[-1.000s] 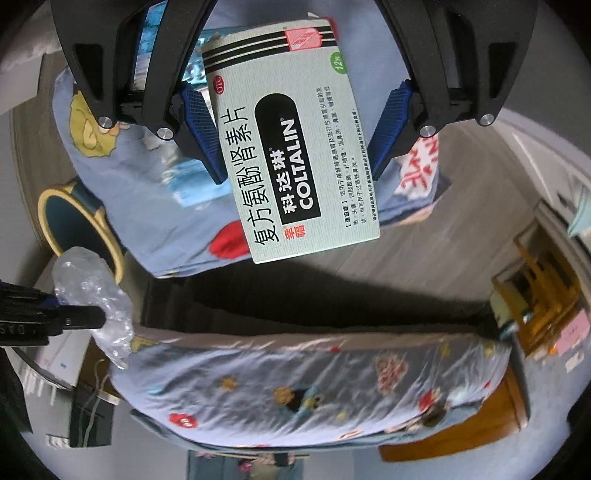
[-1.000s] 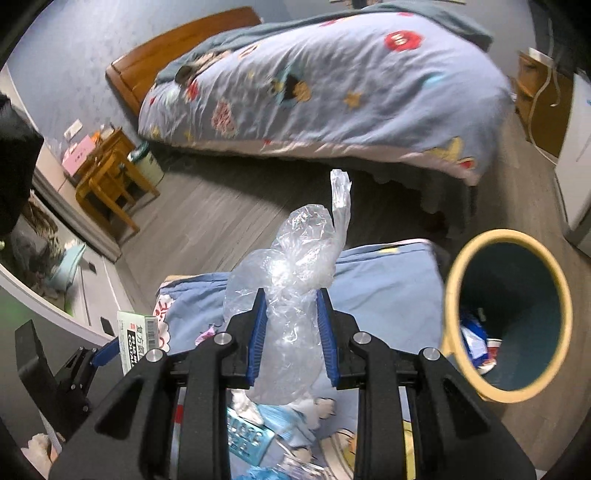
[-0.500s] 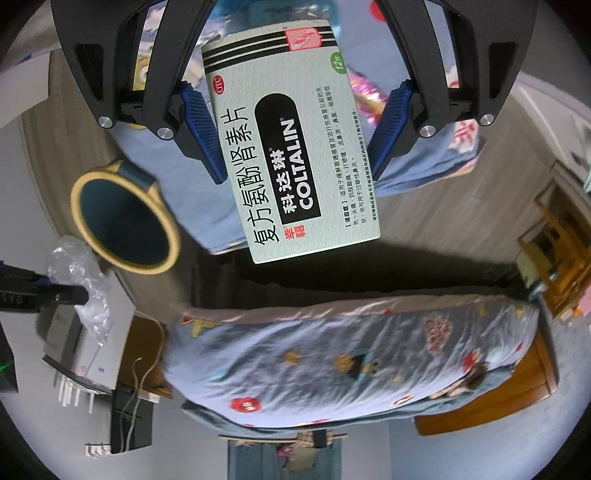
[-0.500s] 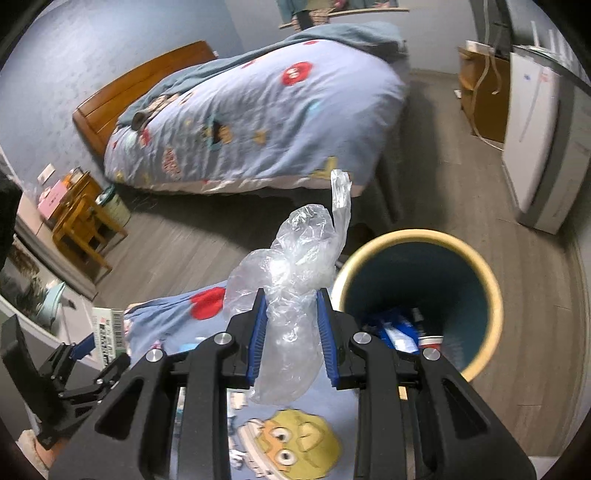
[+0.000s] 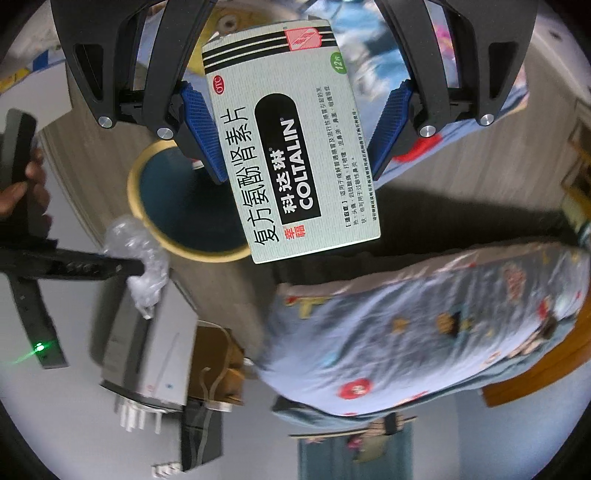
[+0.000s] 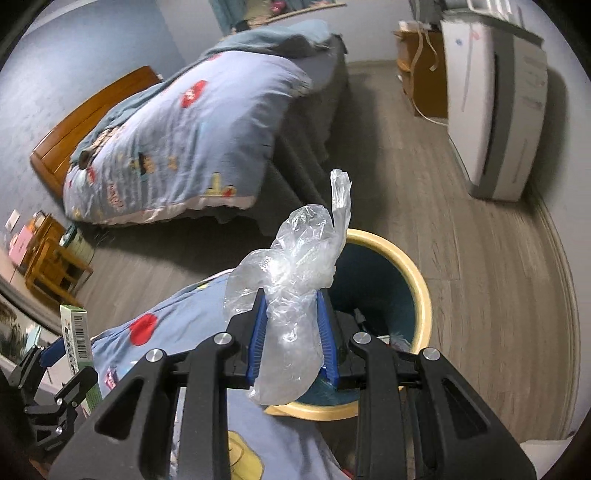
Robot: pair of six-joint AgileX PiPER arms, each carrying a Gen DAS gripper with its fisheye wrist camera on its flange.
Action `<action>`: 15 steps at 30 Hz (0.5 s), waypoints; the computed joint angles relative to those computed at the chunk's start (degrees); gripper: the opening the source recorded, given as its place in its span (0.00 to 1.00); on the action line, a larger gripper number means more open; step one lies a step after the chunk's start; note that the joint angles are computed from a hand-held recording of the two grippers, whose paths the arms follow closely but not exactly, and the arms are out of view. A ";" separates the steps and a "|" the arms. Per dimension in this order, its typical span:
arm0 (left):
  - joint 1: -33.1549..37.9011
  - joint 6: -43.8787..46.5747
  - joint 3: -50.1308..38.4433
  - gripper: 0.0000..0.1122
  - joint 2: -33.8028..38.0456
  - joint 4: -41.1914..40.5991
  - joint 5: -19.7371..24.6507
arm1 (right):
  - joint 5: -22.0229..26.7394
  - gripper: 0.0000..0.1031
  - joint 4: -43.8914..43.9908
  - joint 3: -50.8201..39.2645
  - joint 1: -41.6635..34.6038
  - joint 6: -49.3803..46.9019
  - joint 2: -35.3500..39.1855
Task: Collect trash
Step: 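Carry the medicine box and plastic bag over the bin and open both grippers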
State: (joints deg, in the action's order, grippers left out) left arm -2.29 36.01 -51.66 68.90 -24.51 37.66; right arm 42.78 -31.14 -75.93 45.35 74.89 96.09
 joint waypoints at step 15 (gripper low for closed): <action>-20.32 -11.79 -9.93 0.68 21.19 9.88 -10.18 | -14.18 0.31 11.67 11.42 -11.85 1.13 1.04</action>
State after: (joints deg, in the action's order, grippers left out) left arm -22.61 24.23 -61.59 90.09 -14.63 27.48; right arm 28.60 -19.46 -64.51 33.50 76.02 97.13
